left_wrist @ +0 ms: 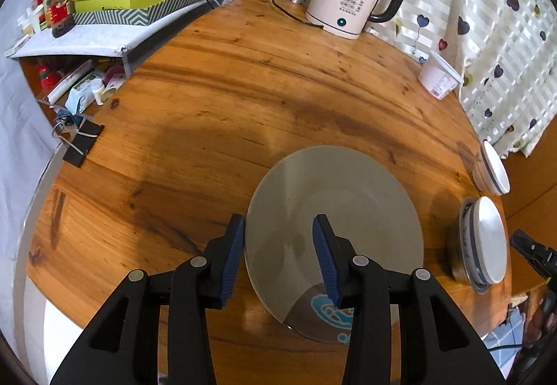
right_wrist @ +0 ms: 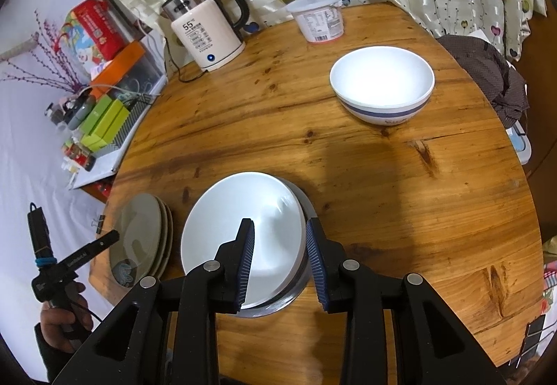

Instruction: Organize plates and bowls

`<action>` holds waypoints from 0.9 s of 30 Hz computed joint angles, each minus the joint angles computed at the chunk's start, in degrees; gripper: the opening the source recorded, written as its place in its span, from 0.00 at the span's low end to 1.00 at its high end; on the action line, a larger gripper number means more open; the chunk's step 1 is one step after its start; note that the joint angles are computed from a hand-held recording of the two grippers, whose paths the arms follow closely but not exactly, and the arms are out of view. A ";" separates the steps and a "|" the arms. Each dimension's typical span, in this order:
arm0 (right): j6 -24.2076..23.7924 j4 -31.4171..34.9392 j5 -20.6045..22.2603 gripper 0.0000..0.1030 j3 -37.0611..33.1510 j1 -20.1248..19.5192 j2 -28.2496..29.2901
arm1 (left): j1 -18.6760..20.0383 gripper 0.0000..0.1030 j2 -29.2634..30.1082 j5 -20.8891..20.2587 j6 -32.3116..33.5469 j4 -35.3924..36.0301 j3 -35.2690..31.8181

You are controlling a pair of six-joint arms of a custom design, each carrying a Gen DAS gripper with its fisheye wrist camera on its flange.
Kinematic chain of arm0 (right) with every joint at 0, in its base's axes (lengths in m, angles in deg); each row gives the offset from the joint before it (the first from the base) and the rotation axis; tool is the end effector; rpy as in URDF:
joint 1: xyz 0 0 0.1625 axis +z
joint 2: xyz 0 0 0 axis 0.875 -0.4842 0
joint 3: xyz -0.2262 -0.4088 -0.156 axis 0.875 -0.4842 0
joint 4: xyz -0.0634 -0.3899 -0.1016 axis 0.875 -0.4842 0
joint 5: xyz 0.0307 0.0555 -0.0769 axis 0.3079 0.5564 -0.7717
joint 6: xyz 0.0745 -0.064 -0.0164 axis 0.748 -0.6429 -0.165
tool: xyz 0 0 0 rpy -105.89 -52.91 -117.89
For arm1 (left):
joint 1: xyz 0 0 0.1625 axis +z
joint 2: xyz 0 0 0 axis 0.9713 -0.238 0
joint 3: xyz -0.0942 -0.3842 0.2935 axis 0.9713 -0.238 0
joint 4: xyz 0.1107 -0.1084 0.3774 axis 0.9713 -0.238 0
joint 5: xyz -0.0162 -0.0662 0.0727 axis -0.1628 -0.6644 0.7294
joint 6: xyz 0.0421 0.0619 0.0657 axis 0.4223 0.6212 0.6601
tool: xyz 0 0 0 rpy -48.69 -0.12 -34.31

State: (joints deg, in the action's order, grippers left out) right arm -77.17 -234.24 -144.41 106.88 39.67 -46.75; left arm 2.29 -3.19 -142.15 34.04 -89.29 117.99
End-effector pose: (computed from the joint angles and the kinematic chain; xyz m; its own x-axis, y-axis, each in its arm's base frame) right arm 0.1908 -0.6314 0.0381 -0.8525 0.4148 0.3180 0.0212 0.6354 -0.7719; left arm 0.0061 -0.8322 0.1982 -0.8122 0.3567 -0.4616 0.4939 0.8416 -0.2186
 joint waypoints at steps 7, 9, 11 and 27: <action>0.06 -0.54 0.02 0.29 0.09 0.02 0.09 | -0.02 0.40 -0.28 -0.13 -0.35 -0.38 0.02; 0.07 -0.92 -0.05 0.29 0.29 0.05 0.00 | -0.23 0.40 -0.47 -0.12 -0.31 -1.04 0.26; -0.03 -1.40 0.01 0.30 0.64 0.04 -0.18 | -0.56 0.40 -0.72 -0.51 0.07 -1.58 0.68; -1.37 -4.15 -1.74 0.30 1.84 0.51 -0.79 | -6.37 0.40 -0.01 -8.36 7.59 3.74 2.94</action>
